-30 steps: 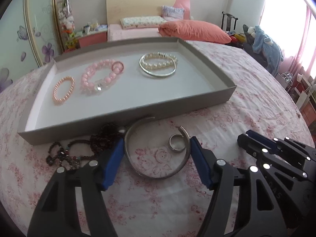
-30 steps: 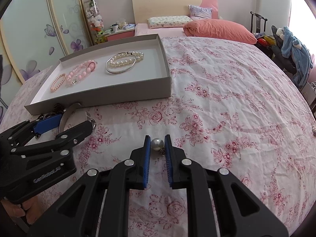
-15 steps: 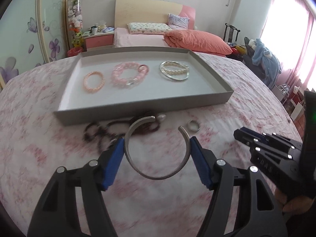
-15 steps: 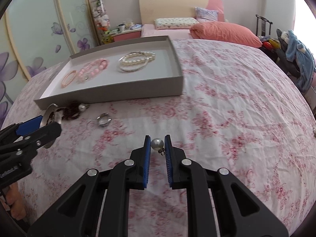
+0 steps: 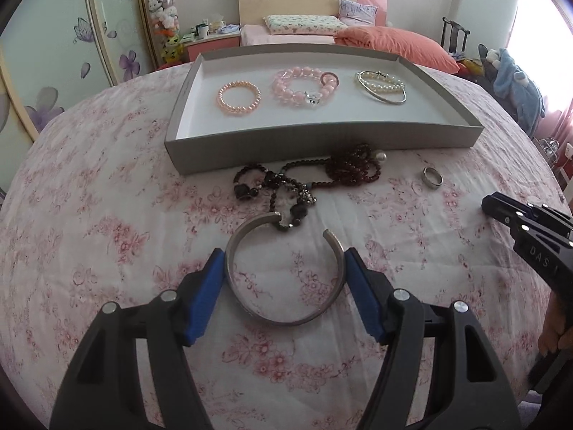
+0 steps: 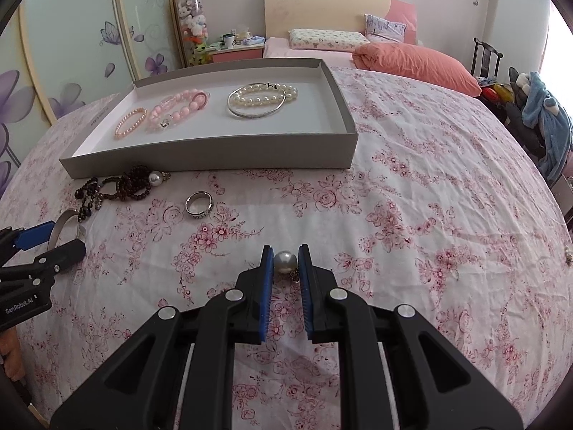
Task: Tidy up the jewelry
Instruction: 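Grasp and lift the silver open cuff with the left tool while the right tool holds the pearl earring, then carry the cuff and earring into the gray tray and open both tools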
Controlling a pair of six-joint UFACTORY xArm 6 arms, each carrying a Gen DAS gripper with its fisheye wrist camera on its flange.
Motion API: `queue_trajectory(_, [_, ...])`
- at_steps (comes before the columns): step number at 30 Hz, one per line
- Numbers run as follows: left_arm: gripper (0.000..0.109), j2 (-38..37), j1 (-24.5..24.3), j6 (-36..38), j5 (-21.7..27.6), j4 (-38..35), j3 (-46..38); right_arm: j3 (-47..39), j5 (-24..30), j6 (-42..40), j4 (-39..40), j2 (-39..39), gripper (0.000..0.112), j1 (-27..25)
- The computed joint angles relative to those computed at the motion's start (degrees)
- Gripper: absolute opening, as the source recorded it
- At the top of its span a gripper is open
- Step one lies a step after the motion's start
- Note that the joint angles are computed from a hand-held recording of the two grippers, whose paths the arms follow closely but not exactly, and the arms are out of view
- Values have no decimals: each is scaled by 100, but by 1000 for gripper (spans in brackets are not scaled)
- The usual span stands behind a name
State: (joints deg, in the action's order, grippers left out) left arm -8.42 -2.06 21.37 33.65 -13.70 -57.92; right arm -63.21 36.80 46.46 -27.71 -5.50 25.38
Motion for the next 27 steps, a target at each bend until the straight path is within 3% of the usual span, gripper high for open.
queue_trajectory(5, [66, 10, -8, -66, -67, 74, 23, -22, 37, 5, -56, 13, 15, 20])
queue_trajectory(9, [65, -64, 95, 120, -30, -358, 67, 81, -94, 196, -115, -110, 14, -5])
queue_trajectory(16, [65, -448, 287, 309, -391, -1012, 344, 294, -592, 1329, -1381, -570, 14, 129])
queue_trajectory(20, [65, -826, 273, 324, -956, -1238, 645, 286, -694, 2209, -2494, -765, 14, 300])
queue_trajectory(27, [65, -1449, 36, 366, -2615, -1306, 1235, 202, -645, 3504, -4183, -1005, 14, 547])
